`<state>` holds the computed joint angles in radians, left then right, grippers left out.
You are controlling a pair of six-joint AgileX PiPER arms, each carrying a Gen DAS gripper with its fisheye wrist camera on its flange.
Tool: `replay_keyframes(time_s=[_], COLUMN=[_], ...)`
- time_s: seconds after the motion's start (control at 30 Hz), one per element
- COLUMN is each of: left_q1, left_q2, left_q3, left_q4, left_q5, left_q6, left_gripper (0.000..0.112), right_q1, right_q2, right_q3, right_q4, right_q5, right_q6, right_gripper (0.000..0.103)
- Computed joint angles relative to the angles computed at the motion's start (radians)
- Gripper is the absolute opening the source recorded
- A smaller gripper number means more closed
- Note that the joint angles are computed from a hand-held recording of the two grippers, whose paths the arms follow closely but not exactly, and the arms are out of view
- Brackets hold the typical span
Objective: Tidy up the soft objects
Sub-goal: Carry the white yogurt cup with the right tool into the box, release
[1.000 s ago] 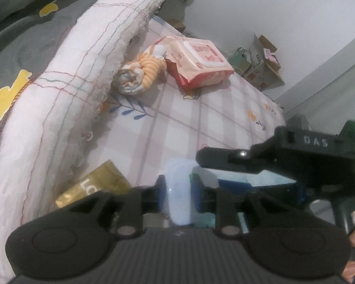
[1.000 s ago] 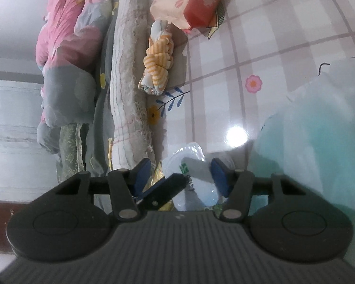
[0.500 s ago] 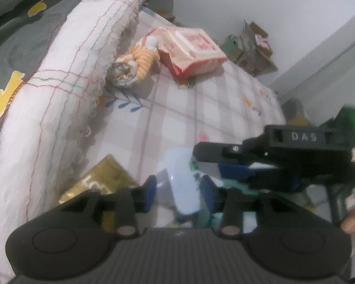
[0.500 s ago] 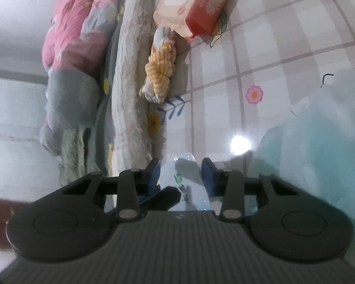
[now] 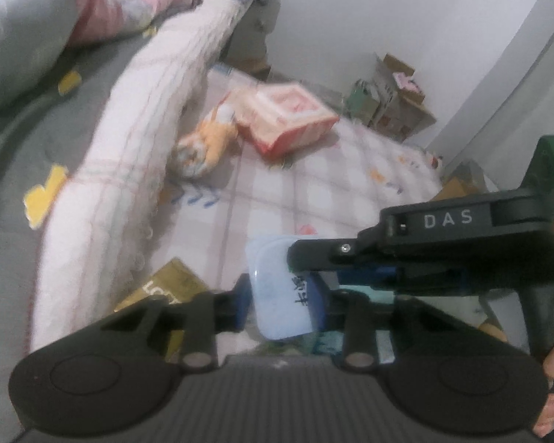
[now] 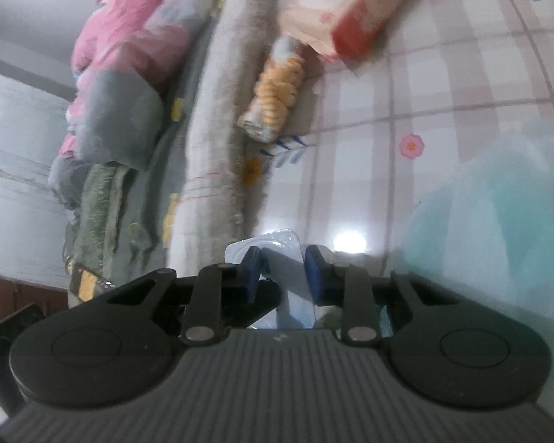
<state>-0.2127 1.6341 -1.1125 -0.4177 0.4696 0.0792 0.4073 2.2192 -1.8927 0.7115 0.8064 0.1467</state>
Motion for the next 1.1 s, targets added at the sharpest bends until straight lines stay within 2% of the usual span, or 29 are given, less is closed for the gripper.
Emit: replay_keyframes(time_s=[0.2, 0.37, 0.53, 0.67, 0.8, 0.9, 1.1], left_q1=[-0.15, -0.351, -0.549, -0.651, -0.695, -0.697, -0.711], left_q2=[-0.111, -0.102, 0.016, 0.131, 0.237, 0.306, 0.379], left_q3=[-0.046, -0.142, -0.278, -0.364, -0.439, -0.489, -0.556], left_q4=[0.207, 0.318, 0.341, 0.297, 0.228, 0.186, 0.209], left_q5=[0.022, 0.025, 0.046, 0.084, 0.159, 0.22, 0.302], left_q6=[-0.23, -0.339, -0.364, -0.346, -0.313, -0.285, -0.314], left_gripper=[0.034, 0.034, 0.035, 0.036, 0.035, 0.035, 0.033], right_q1=[-0.022, -0.133, -0.325, -0.556, -0.752, -0.839, -0.881], right_q2=[-0.27, -0.589, -0.878, -1.03, -1.071, -1.038, -0.904], right_q3=[0.256, 0.548, 0.791, 0.953, 1.091, 1.152, 1.155], right_q4=[0.011, 0.011, -0.03, 0.007, 0.074, 0.097, 0.111], right_q5=[-0.11, -0.164, -0.114, 0.005, 0.101, 0.143, 0.192], right_q6=[-0.063, -0.082, -0.068, -0.148, -0.287, -0.386, -0.5], right_gripper=[0.025, 0.025, 0.026, 0.027, 0.027, 0.027, 0.029])
